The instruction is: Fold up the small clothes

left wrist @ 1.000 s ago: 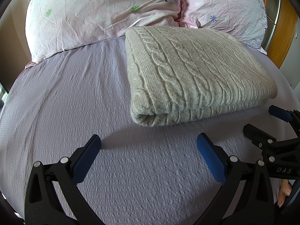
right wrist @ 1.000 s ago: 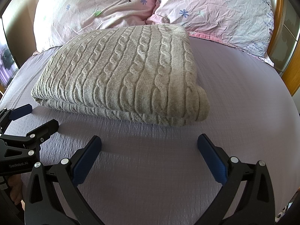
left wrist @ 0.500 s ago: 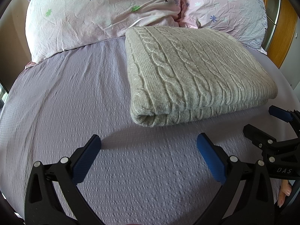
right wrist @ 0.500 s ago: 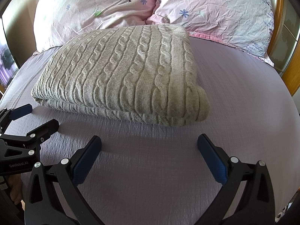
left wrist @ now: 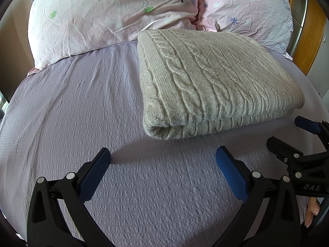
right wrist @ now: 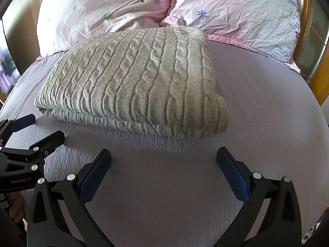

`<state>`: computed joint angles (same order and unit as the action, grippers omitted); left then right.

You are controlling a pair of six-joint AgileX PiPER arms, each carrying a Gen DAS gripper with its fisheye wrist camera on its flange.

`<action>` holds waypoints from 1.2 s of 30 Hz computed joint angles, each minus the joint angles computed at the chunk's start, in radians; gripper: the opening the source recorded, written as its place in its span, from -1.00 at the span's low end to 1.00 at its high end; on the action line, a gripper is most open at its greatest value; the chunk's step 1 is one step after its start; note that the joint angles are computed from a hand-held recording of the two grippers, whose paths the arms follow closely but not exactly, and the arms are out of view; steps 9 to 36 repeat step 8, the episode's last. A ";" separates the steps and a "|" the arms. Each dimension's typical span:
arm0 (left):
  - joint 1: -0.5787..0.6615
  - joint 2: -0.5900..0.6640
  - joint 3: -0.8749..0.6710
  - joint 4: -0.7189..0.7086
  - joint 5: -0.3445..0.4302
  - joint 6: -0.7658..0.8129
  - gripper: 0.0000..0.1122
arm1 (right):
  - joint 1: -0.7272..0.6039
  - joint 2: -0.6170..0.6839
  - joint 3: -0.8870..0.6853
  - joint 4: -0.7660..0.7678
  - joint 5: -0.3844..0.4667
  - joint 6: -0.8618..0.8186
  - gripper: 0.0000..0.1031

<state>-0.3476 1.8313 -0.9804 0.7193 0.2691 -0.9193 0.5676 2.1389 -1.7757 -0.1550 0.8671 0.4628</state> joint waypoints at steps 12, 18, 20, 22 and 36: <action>-0.001 0.001 0.000 0.003 0.000 -0.003 0.81 | 0.000 0.000 -0.001 0.000 0.000 0.000 0.97; -0.001 0.001 0.000 0.003 0.000 -0.003 0.81 | 0.000 0.000 -0.001 0.000 0.000 0.000 0.97; -0.001 0.001 0.000 0.003 0.000 -0.003 0.81 | 0.000 0.000 -0.001 0.000 0.000 0.000 0.97; -0.001 0.001 0.000 0.003 0.000 -0.003 0.81 | 0.000 0.000 -0.001 0.000 0.000 0.000 0.97; -0.001 0.001 0.000 0.003 0.000 -0.003 0.81 | 0.000 0.000 -0.001 0.000 0.000 0.000 0.97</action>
